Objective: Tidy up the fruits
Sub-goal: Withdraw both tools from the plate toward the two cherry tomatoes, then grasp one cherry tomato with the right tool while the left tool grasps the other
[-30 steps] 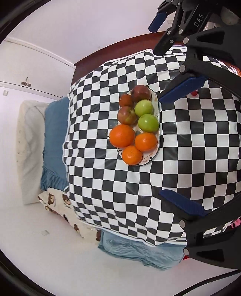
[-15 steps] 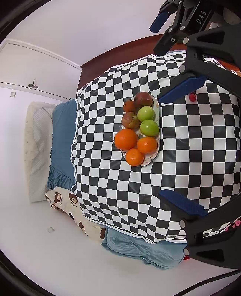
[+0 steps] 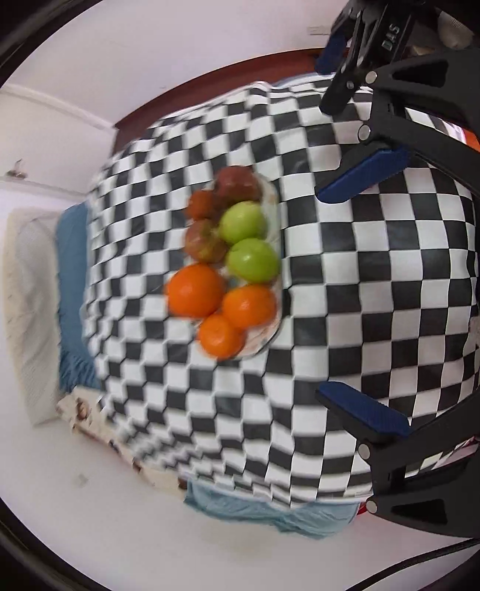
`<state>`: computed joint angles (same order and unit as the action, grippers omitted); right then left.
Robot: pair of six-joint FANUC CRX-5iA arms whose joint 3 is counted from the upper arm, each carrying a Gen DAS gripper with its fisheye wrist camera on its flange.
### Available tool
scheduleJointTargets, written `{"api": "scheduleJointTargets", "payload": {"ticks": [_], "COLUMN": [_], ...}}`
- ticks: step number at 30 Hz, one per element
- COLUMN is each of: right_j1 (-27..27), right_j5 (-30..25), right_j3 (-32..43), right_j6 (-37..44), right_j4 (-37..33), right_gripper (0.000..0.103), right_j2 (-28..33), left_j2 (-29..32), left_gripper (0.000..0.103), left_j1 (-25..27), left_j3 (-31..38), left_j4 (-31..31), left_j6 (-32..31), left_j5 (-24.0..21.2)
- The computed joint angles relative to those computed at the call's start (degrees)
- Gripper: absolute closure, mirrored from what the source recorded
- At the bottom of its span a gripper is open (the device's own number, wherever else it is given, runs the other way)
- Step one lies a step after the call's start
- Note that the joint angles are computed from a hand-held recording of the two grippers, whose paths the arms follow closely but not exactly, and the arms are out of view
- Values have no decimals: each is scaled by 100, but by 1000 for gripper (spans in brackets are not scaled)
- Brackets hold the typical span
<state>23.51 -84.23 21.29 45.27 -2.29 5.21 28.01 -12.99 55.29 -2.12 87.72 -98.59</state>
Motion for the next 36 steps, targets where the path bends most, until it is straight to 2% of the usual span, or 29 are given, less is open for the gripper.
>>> {"api": "scheduleJointTargets", "payload": {"ticks": [3, 6, 9, 12, 14, 18, 27, 28, 29, 31, 32, 36], "right_j1": [-396, -791, -932, -935, -933, -803, -1043, -1076, -1107, -1137, -1131, -1082], "right_j5": [208, 451, 680, 848, 908, 918, 951, 950, 954, 954, 946, 992], "right_j3": [-483, -881, -1171, -1347, -1371, -1310, -1547, -1574, -1593, -1604, -1610, -1670], "right_j6": [-30, -18, 0, 17, 99, 167, 112, 114, 113, 115, 120, 75], "right_j4": [-807, -1651, -2025, -2185, -2258, -2064, -1906, -1921, -1952, -1954, -1930, -1853], "right_gripper": [6, 32, 37, 41, 47, 70, 70, 70, 70, 70, 70, 70], "right_j2": [-118, -187, -222, -209, -165, -70, -450, -467, -481, -502, -513, -559], "left_j2": [143, 281, 319, 371, 399, 452, 583, 602, 629, 667, 662, 533], "left_gripper": [4, 4, 4, 4, 4, 4, 6, 14, 29, 42, 54, 72], "left_j1": [-128, -225, -309, -353, -362, -410, -639, -688, -753, -801, -805, -777], "left_j3": [-115, -187, -327, -390, -440, -493, -862, -912, -932, -1031, -1113, -1334], "left_j4": [-84, -122, -184, -204, -174, -45, 687, 741, 716, 786, 824, 753], "left_j6": [-79, -124, -136, -69, -20, -34, -308, -360, -413, -444, -395, -361], "left_j5": [-186, -394, -470, -537, -577, -613, -491, -477, -489, -530, -517, -343]}}
